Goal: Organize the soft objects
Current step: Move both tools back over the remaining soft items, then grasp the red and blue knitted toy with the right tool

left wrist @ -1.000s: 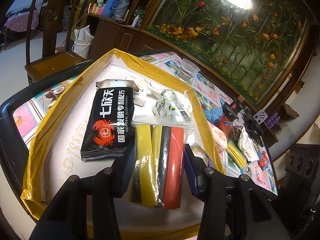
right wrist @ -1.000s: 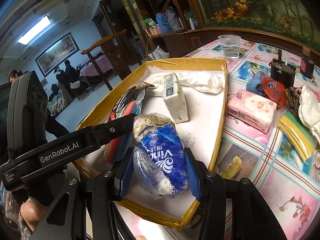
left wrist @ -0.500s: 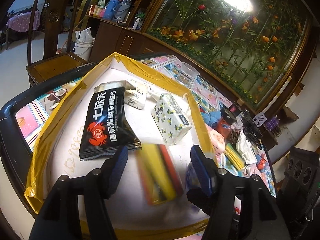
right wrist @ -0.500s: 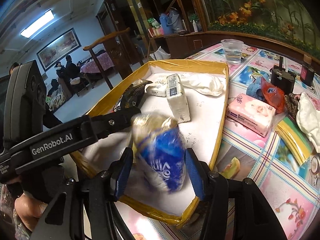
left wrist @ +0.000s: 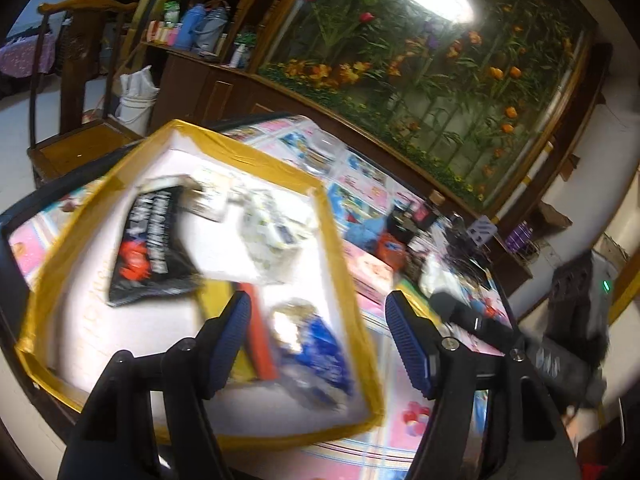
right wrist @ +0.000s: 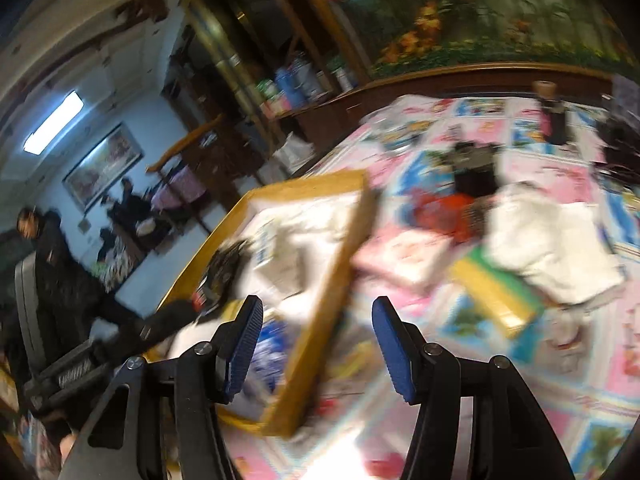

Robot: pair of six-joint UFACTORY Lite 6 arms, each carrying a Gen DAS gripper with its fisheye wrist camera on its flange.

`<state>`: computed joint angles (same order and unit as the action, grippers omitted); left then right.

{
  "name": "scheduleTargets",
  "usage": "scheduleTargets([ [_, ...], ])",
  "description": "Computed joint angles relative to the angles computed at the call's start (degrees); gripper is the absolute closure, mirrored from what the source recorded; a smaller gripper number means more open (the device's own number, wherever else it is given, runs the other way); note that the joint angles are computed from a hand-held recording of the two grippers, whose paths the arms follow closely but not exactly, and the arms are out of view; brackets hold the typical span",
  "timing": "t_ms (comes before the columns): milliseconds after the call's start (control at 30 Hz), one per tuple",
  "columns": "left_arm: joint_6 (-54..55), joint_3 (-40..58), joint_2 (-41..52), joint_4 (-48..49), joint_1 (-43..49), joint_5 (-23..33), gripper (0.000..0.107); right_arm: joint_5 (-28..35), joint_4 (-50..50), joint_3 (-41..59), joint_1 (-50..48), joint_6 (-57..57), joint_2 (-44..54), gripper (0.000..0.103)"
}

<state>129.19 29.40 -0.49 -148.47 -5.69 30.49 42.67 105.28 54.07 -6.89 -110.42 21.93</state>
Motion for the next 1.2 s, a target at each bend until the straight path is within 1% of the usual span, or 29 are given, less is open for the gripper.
scheduleTargets([
  [100, 6.2, 2.0, 3.1, -8.4, -9.9, -0.3, 0.035, 1.2, -5.1, 5.9, -11.6, 5.4, 3.0, 0.042],
  [200, 15.9, 6.9, 9.6, -17.6, -21.1, -0.9, 0.035, -1.3, -7.6, 14.1, -21.8, 8.9, 7.8, 0.042],
  [233, 19.6, 9.1, 12.0, -20.8, -24.1, -1.6, 0.035, -3.0, -8.4, 17.5, -25.0, 10.4, 10.1, 0.042],
  [300, 25.4, 13.7, 17.0, -25.6, -28.8, -3.2, 0.035, -6.1, -12.4, 24.0, -28.2, 14.6, 14.7, 0.042],
  [333, 26.2, 15.6, 19.0, -26.0, -30.0, -3.7, 0.035, -7.8, -16.7, 28.0, -28.9, 18.1, 17.5, 0.042],
  [367, 26.1, 17.1, 20.7, -25.7, -30.8, -4.0, 0.035, -9.6, -20.7, 31.4, -29.0, 21.4, 20.3, 0.042],
  [433, 24.8, 20.6, 23.1, -23.6, -31.3, -7.3, 0.035, -11.2, -29.6, 37.1, -28.2, 29.3, 25.1, 0.043],
  [500, 21.9, 19.3, 22.5, -20.7, -30.5, -5.5, 0.034, -12.1, -34.4, 39.5, -27.0, 33.2, 27.7, 0.043],
  [533, 19.9, 18.8, 22.5, -19.1, -29.9, -4.9, 0.032, -13.0, -34.4, 39.1, -26.1, 32.0, 28.1, 0.043],
  [567, 16.6, 19.0, 22.9, -16.3, -29.2, -4.8, 0.032, -14.8, -32.1, 37.9, -25.3, 28.4, 27.6, 0.044],
  [600, 13.2, 18.8, 23.1, -13.5, -28.5, -4.3, 0.032, -17.2, -28.5, 35.8, -24.2, 23.9, 26.5, 0.048],
  [633, 10.8, 18.7, 23.3, -11.4, -27.8, -3.7, 0.032, -19.3, -26.6, 34.6, -23.2, 20.8, 26.1, 0.064],
  [667, 9.5, 17.7, 22.6, -10.1, -27.4, -3.1, 0.032, -20.2, -24.4, 33.4, -22.6, 17.7, 25.4, 0.074],
  [733, 7.2, 17.9, 23.0, -7.8, -26.9, -2.7, 0.032, -17.7, -21.2, 31.8, -23.0, 14.7, 24.5, 0.074],
  [767, 6.8, 18.3, 23.5, -7.4, -26.7, -2.6, 0.032, -16.1, -16.8, 29.7, -23.1, 10.2, 22.6, 0.074],
  [833, 6.7, 18.3, 23.5, -7.6, -26.8, -2.7, 0.032, -18.3, -7.8, 27.9, -21.4, 0.8, 20.8, 0.074],
  [867, 6.6, 18.5, 23.6, -7.6, -26.9, -3.0, 0.032, -19.5, -5.8, 28.1, -20.1, -2.0, 20.5, 0.074],
  [900, 6.6, 18.7, 23.6, -7.6, -27.0, -3.3, 0.032, -20.3, -5.8, 29.5, -19.0, -2.3, 21.4, 0.074],
  [933, 6.8, 18.9, 23.7, -7.8, -27.1, -3.6, 0.032, -22.0, -8.0, 31.8, -17.6, -0.3, 22.9, 0.074],
  [967, 6.9, 18.9, 23.7, -8.0, -27.1, -3.7, 0.032, -24.8, -12.4, 35.4, -16.0, 4.1, 25.5, 0.074],
  [1000, 6.6, 18.8, 23.7, -7.8, -27.1, -3.5, 0.032, -25.9, -18.1, 39.2, -15.2, 10.1, 28.4, 0.074],
  [1067, 5.7, 18.9, 24.0, -7.1, -26.7, -3.1, 0.032, -23.2, -27.5, 44.6, -15.5, 21.7, 32.3, 0.074],
  [1100, 5.2, 18.9, 24.1, -6.6, -26.5, -3.0, 0.032, -22.6, -30.8, 45.6, -15.2, 25.0, 32.8, 0.074],
  [1133, 4.8, 19.0, 24.2, -6.2, -26.3, -3.0, 0.032, -22.1, -32.8, 45.1, -14.8, 25.9, 32.5, 0.074],
  [1167, 4.8, 19.1, 24.2, -6.3, -26.4, -3.1, 0.032, -21.7, -32.9, 43.4, -14.2, 24.4, 31.4, 0.074],
  [1200, 4.9, 19.4, 24.3, -6.4, -26.5, -3.5, 0.032, -20.8, -31.1, 40.8, -13.9, 21.5, 29.9, 0.074],
])
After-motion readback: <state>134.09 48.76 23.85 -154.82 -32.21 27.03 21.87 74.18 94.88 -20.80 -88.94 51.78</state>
